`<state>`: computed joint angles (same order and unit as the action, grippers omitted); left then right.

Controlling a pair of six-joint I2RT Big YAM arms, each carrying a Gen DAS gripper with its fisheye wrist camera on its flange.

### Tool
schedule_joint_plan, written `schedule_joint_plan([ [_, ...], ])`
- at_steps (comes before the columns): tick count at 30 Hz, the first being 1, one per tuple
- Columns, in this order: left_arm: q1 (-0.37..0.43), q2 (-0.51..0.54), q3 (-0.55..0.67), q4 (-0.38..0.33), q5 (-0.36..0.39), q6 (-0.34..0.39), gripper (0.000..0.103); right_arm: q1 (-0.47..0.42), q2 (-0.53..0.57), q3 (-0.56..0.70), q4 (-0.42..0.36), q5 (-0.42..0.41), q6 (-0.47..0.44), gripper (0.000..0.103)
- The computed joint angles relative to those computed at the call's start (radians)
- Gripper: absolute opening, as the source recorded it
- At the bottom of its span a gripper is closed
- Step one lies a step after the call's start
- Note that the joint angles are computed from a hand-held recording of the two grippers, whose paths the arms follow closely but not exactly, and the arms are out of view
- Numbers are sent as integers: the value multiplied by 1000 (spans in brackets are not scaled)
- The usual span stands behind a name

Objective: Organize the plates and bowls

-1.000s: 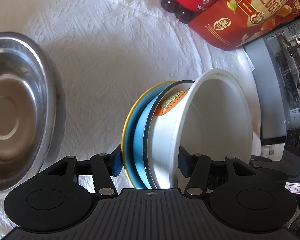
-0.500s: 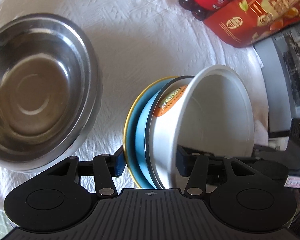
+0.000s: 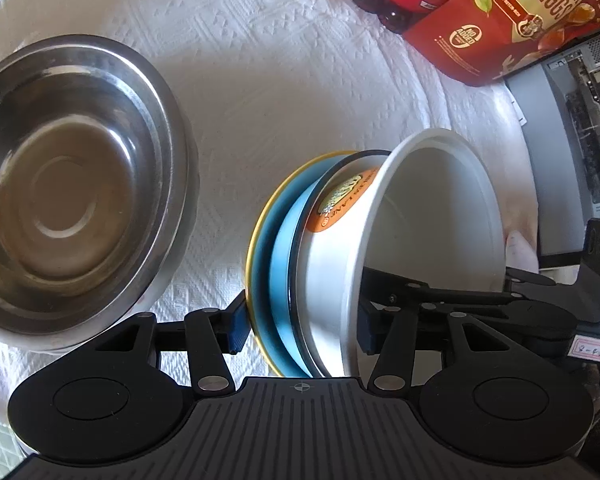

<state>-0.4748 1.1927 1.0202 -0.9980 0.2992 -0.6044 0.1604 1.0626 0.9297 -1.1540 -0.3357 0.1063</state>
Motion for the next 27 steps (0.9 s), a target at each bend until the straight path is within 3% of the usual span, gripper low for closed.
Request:
schedule_joint_plan([
  [11, -10, 20, 30, -28, -27, 53, 54, -1, -8, -9, 5, -21, 25, 70],
  [27, 9, -10, -3, 2, -6, 39, 54, 15, -33, -28, 22, -13, 104, 70],
])
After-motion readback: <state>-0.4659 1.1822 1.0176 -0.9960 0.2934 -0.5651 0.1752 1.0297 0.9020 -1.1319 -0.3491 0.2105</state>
